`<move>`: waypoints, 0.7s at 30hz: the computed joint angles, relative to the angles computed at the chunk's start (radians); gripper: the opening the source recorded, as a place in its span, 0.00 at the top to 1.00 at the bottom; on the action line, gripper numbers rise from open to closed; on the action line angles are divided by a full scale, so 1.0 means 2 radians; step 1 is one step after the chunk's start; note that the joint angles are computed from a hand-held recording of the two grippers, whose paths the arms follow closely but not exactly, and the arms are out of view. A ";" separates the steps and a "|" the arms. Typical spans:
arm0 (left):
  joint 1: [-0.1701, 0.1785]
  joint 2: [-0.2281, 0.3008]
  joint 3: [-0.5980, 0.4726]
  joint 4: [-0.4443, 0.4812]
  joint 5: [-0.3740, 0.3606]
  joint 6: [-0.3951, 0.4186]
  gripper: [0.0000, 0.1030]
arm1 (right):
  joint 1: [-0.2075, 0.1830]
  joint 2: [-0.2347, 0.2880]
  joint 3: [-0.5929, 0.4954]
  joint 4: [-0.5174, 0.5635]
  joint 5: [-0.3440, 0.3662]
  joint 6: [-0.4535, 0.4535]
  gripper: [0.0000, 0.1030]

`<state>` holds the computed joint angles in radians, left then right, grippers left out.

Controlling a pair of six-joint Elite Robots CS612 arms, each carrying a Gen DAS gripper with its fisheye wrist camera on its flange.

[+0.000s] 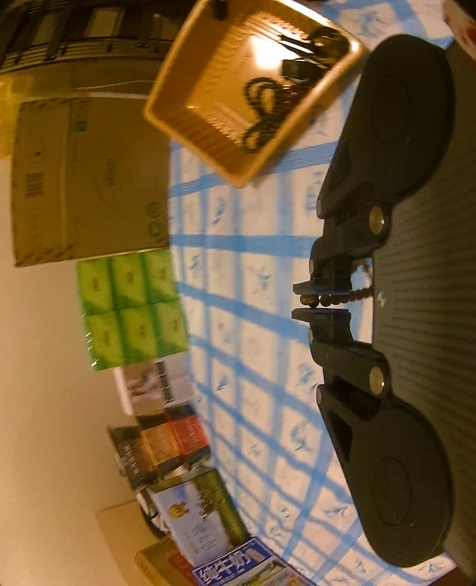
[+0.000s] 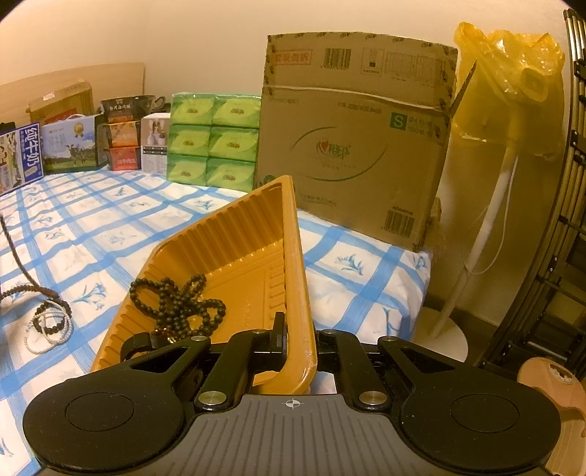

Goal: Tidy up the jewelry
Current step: 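Grasp the long dark bead necklace with the left tool, then carry the necklace into the orange tray and open the left tool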

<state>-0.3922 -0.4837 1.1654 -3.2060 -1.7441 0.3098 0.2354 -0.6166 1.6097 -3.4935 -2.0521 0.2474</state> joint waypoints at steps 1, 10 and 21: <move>0.000 -0.001 -0.001 -0.003 0.001 -0.006 0.95 | 0.000 0.000 0.000 0.000 0.000 0.000 0.94; -0.001 -0.011 -0.008 -0.023 -0.004 -0.056 0.95 | 0.000 0.000 0.000 0.000 0.000 0.000 0.94; -0.010 -0.015 -0.024 -0.039 -0.047 -0.056 0.95 | 0.000 -0.001 -0.001 0.001 0.000 0.000 0.93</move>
<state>-0.4130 -0.5143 1.1177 -3.2837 -1.8388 0.1968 0.2351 -0.6191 1.6072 -3.4913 -2.0519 0.2480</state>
